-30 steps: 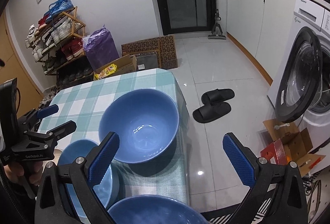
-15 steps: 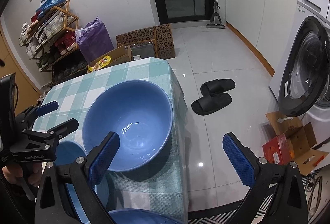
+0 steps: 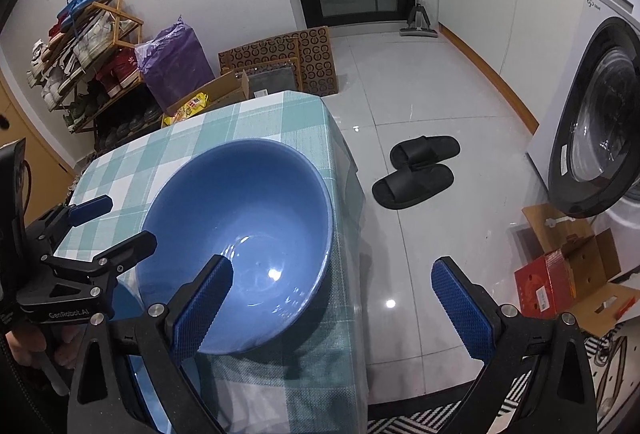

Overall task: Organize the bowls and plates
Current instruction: 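Close the left and right grippers on the bowl rim, then lift the blue bowl with both grippers and carry it over another blue bowl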

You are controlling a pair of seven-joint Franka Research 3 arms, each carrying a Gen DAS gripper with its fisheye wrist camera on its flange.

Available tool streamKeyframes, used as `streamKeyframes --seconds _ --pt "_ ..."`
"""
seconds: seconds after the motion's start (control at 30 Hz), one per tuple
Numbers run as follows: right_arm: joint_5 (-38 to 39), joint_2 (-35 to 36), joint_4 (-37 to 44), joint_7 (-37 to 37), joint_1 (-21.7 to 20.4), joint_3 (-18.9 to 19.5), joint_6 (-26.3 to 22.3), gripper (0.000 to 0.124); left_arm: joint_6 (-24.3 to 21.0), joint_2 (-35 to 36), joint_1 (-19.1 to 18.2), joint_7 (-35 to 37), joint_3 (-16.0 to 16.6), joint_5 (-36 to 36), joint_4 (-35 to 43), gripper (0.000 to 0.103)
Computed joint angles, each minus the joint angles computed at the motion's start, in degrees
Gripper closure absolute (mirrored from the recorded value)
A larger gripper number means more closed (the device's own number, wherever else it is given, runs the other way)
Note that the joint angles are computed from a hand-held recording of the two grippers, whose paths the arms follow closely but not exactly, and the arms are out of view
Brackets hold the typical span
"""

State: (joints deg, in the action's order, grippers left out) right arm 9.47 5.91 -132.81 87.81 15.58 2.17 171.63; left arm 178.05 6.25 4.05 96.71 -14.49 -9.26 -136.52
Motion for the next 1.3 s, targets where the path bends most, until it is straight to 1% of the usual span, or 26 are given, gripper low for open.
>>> streamKeyframes --seconds 0.07,0.1,0.13,0.2,0.23,0.3,0.33,0.37,0.4,0.47,0.6,0.67,0.8,0.83,0.9,0.97,1.17,1.3 --pt "-0.3 0.7 0.6 0.2 0.1 -0.1 -0.2 0.022 -0.4 0.4 0.3 0.8 -0.4 -0.5 0.4 0.003" --pt "-0.9 1.0 0.8 0.7 0.4 -0.4 -0.3 0.023 -0.4 0.6 0.6 1.4 -0.8 -0.8 0.5 0.005" --pt "-1.0 1.3 0.9 0.7 0.4 -0.4 -0.4 0.024 -0.6 0.7 0.6 1.6 -0.8 -0.8 0.6 0.010" --pt "-0.3 1.8 1.4 0.0 0.3 0.0 -0.8 0.029 -1.2 1.0 0.0 0.7 0.0 0.4 1.0 0.012" --pt "0.1 2.1 1.7 -0.4 0.2 0.2 -1.0 0.030 -1.3 1.1 0.5 1.5 -0.7 -0.4 1.1 0.013" --pt "0.8 2.6 2.1 -1.3 0.0 0.4 -1.4 0.038 -1.4 1.2 1.3 2.8 -1.6 -2.0 1.2 0.014" --pt "0.7 2.8 2.4 -1.4 0.2 0.3 -1.8 0.041 -1.5 1.3 1.8 3.7 -2.2 -3.1 1.3 0.020" --pt "0.7 3.0 2.6 -1.4 0.3 0.3 -2.0 0.046 -1.9 1.4 1.9 4.3 -2.4 -3.6 1.6 0.029" --pt "0.4 3.2 2.8 -1.3 0.5 0.1 -2.1 0.049 -2.8 1.6 1.8 4.4 -2.2 -3.7 1.9 0.032" --pt "-0.4 3.4 2.9 -0.8 0.9 -0.3 -2.2 0.053 -3.5 1.8 1.5 5.0 -2.0 -4.2 2.3 0.042" --pt "-0.4 3.7 3.1 -1.3 1.0 -0.2 -2.6 0.065 -4.1 2.1 1.6 7.2 -2.5 -6.3 2.7 0.055" --pt "1.1 3.8 3.2 -2.6 0.4 0.5 -2.7 0.070 -4.5 2.1 1.5 8.3 -2.7 -7.3 2.8 0.066" --pt "2.1 3.9 3.1 -3.9 0.3 0.8 -2.6 0.083 -4.7 2.1 1.2 10.0 -2.7 -8.9 3.0 0.074" --pt "1.9 3.8 2.9 -3.9 0.5 0.6 -2.3 0.085 -4.8 2.1 1.6 11.4 -3.4 -10.5 3.0 0.077" --pt "1.3 3.7 2.7 -3.4 0.9 0.2 -1.9 0.091 -5.0 2.1 1.3 12.1 -3.2 -11.2 3.1 0.079" --pt "1.4 3.5 2.4 -3.5 0.9 0.3 -1.6 0.095 -4.9 2.0 1.0 12.8 -3.1 -12.0 3.1 0.083" --pt "-0.5 3.0 1.8 -2.3 1.4 -0.4 -1.3 0.106 -4.5 1.9 0.5 14.7 -2.9 -13.7 3.0 0.089" --pt "-3.7 2.9 1.5 0.2 2.4 -1.5 -1.1 0.108 -4.3 1.9 0.1 14.7 -2.6 -13.6 3.0 0.089"
